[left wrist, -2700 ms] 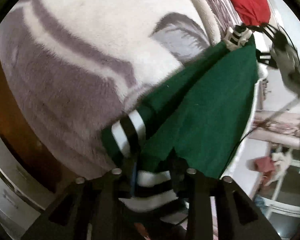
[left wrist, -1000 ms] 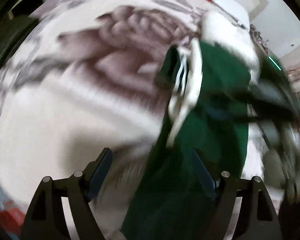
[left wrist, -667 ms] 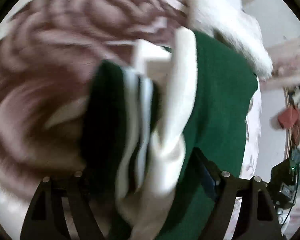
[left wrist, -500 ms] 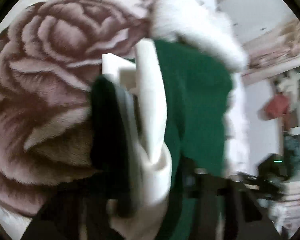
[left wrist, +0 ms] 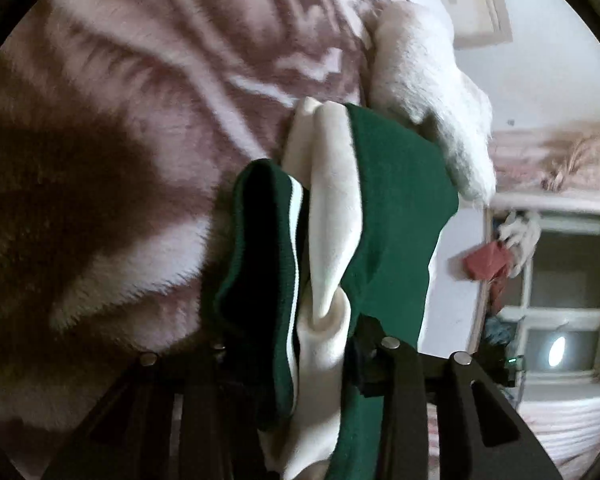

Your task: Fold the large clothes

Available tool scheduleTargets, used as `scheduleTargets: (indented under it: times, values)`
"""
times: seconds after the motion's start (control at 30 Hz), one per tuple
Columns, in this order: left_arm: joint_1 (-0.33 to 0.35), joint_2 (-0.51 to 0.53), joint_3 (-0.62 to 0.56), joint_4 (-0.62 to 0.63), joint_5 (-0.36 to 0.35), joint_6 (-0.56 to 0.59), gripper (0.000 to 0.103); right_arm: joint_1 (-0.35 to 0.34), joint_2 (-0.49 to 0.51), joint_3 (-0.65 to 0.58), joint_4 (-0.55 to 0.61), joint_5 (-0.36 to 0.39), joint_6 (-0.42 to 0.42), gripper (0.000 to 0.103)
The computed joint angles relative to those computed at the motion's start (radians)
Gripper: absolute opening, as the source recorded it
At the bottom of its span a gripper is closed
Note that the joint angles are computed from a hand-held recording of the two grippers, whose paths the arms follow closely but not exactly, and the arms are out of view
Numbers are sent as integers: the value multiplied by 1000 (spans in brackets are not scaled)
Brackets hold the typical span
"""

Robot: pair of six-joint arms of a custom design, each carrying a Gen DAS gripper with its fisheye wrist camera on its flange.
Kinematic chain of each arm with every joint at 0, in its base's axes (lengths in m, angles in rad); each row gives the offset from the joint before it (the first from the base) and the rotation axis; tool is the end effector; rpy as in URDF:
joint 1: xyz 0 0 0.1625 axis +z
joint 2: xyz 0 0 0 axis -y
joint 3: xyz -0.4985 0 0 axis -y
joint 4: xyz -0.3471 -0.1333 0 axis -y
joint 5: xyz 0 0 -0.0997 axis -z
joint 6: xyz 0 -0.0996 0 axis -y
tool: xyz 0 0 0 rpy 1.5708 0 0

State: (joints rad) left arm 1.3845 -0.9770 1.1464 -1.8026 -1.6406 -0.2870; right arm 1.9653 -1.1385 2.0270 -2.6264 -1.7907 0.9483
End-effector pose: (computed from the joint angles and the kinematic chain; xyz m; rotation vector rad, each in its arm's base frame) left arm -0.0104 -0.7376 0.4242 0.1506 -3.0547 0.0678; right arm 0.3114 -0.4577 0.2665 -0.8598 -2.9224 0.4089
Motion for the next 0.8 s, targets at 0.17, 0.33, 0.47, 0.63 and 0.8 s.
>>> scheduleTargets:
  times: [0.17, 0.33, 0.47, 0.63, 0.8]
  values:
    - [-42, -38, -21, 73, 43, -69, 41, 58, -13, 23, 78, 3, 15, 73]
    - [-131, -171, 115, 26, 272, -37, 73, 48, 62, 128, 107, 40, 26, 85]
    - [-218, -316, 272, 27, 438, 2, 86, 35, 26, 210, -34, 123, 95, 85]
    - [-301, -501, 421, 236, 523, -143, 86, 117, -67, 315, -111, 178, 138, 85]
    - [-326, -690, 583, 450, 428, -415, 86, 185, -41, 546, -347, 306, 276, 85]
